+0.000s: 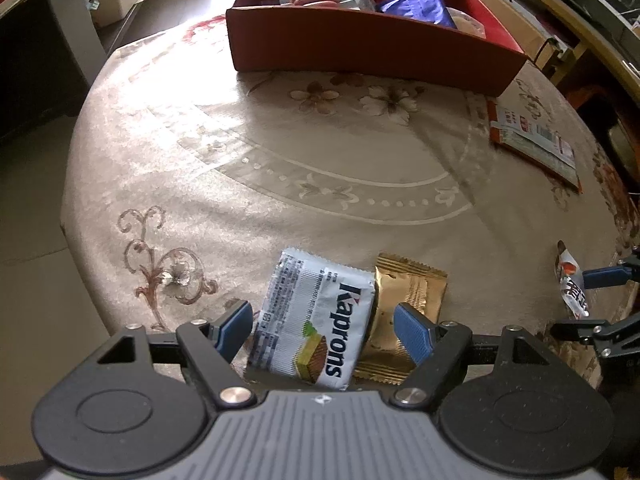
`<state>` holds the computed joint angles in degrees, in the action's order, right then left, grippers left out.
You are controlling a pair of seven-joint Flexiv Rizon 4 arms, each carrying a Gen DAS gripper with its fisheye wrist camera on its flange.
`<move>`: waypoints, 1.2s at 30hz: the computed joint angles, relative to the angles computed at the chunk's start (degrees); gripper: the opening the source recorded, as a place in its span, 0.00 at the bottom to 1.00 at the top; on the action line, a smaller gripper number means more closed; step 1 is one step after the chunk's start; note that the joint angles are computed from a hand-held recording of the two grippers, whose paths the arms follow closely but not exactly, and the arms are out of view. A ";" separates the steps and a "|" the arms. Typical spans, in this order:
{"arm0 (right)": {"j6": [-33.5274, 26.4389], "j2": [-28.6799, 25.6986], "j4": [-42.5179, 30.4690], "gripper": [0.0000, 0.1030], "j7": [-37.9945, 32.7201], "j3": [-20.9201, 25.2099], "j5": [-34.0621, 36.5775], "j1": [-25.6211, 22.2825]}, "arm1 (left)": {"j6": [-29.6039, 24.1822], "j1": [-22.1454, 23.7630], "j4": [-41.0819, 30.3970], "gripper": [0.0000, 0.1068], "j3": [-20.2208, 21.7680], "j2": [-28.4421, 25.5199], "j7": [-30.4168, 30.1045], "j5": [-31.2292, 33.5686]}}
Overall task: Organize snacks
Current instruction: 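Grasp the white Kaprons wafer with the left gripper while the right gripper grasps the jerky pouch, then lift the wafer and jerky pouch and carry both over the red box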
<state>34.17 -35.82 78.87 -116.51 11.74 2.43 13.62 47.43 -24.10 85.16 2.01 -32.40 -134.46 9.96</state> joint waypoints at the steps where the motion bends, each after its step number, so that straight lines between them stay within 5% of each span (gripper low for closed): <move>1: 0.48 -0.09 0.09 0.78 0.73 0.09 0.61 -0.02 | -0.57 -0.06 -0.15 0.75 0.20 -0.06 -0.04 0.21; 4: 4.65 0.41 2.60 0.84 1.94 -0.14 0.41 0.59 | -1.92 0.14 -0.19 0.75 0.24 -0.28 -0.35 0.08; 10: 13.05 1.75 8.26 0.81 4.99 -0.83 -3.16 2.10 | -3.50 -0.61 -0.91 0.79 1.25 -0.59 -1.95 1.93; 13: 14.67 2.30 8.87 0.63 4.70 0.22 -2.42 1.03 | -4.75 -0.57 -0.78 0.75 1.20 -0.23 -2.60 2.51; 19: 15.80 2.31 9.16 0.60 5.26 0.40 -2.58 0.74 | -6.00 -1.28 -1.64 0.55 1.48 -0.08 -4.03 4.86; 36: 20.66 3.07 9.78 0.58 9.58 1.43 0.29 0.27 | -1.23 -0.61 -1.04 0.55 0.94 0.48 -4.59 4.69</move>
<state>54.83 -32.76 88.65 -106.93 13.17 2.72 13.90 46.20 -24.71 84.13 2.95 -31.92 -139.05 14.65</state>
